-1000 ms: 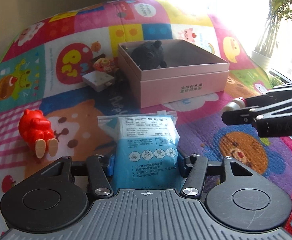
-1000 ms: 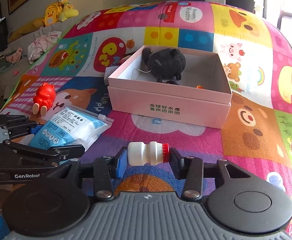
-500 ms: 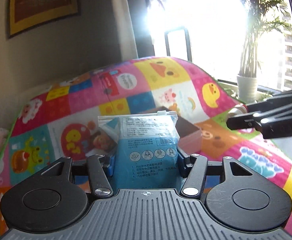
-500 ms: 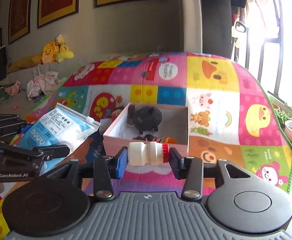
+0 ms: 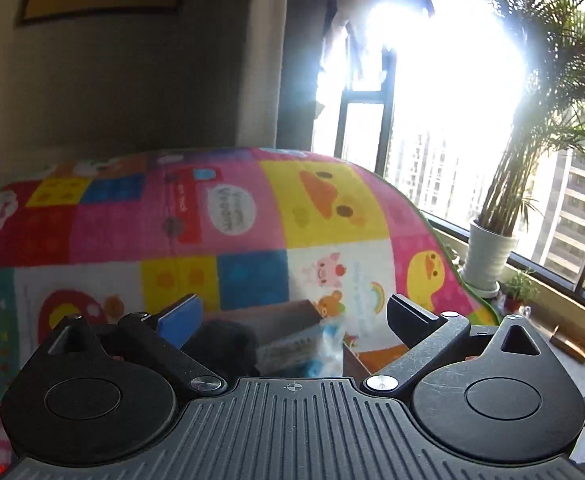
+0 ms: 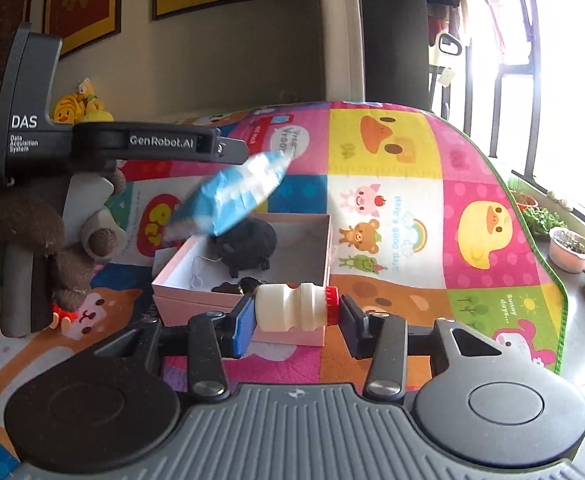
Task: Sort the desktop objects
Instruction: 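Drop the blue packet into the pink box with the left tool while the right tool lifts the bottle, then lower the white bottle into the pink box with the right tool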
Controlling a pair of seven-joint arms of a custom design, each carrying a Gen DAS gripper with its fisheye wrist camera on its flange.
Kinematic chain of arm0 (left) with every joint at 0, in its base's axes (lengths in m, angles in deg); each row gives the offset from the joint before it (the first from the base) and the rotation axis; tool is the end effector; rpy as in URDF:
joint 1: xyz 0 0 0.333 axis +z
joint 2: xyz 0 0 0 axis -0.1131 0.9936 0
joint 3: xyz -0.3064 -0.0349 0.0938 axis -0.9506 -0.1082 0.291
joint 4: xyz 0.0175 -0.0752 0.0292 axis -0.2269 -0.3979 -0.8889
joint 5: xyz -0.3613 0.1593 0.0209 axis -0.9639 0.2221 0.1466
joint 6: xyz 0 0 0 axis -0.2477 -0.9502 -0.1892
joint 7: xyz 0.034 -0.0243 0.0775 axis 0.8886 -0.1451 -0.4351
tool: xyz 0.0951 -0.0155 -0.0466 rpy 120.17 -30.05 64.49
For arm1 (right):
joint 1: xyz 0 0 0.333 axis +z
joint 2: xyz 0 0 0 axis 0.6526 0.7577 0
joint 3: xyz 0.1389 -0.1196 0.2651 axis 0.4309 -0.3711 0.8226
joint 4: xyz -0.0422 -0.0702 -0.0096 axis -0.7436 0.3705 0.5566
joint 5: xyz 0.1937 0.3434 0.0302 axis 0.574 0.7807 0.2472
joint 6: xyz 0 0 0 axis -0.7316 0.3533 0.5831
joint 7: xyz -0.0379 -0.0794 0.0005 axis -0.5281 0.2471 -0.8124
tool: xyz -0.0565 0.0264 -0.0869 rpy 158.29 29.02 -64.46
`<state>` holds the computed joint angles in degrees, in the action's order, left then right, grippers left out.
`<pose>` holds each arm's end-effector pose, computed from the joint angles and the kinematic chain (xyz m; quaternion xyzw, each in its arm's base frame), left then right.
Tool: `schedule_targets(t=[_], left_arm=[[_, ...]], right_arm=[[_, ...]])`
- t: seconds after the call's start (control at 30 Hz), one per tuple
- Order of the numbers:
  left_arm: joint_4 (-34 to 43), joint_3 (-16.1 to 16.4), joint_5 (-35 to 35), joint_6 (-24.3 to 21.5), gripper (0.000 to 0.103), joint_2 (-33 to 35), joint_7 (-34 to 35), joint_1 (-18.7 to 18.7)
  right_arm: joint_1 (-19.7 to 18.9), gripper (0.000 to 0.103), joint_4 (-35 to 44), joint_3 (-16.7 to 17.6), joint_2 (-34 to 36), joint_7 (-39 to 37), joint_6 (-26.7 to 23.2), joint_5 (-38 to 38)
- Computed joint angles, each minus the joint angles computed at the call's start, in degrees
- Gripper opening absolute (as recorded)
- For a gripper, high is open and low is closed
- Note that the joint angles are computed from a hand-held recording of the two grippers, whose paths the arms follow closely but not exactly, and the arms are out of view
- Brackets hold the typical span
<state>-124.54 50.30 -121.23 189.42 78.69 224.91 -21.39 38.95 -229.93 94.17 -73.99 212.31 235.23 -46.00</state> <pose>0.5657 -0.2767 0.5819 -0.3799 0.7353 -0.5245 0.1998 0.3679 0.1483 0.5560 -0.5394 0.6746 -0.3708 0.3413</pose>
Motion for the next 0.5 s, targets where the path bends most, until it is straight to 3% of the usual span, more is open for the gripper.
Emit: schedule_targets(t=[0.17,0.4,0.5], left_arm=[[-7.7,1.8,-7.1,1.2,0.101,-3.8,9.3,1.3],[-17.8,6.4,-10.5,-1.2,0.102,-9.1,11.2,2.1],[-20.7,7.8,-11.9,-2.6,0.102,-10.7,11.2,2.4]], right_arm=[[0.3,0.044,1.4,0.1,3.3,0.2,-1.8,0.9],[1.7,0.044,11.5,-0.2,13.0,1.1,-0.6,-0.6],[4.1,0.044,18.7,-2.9,20.1,-0.1,1.0,1.4]])
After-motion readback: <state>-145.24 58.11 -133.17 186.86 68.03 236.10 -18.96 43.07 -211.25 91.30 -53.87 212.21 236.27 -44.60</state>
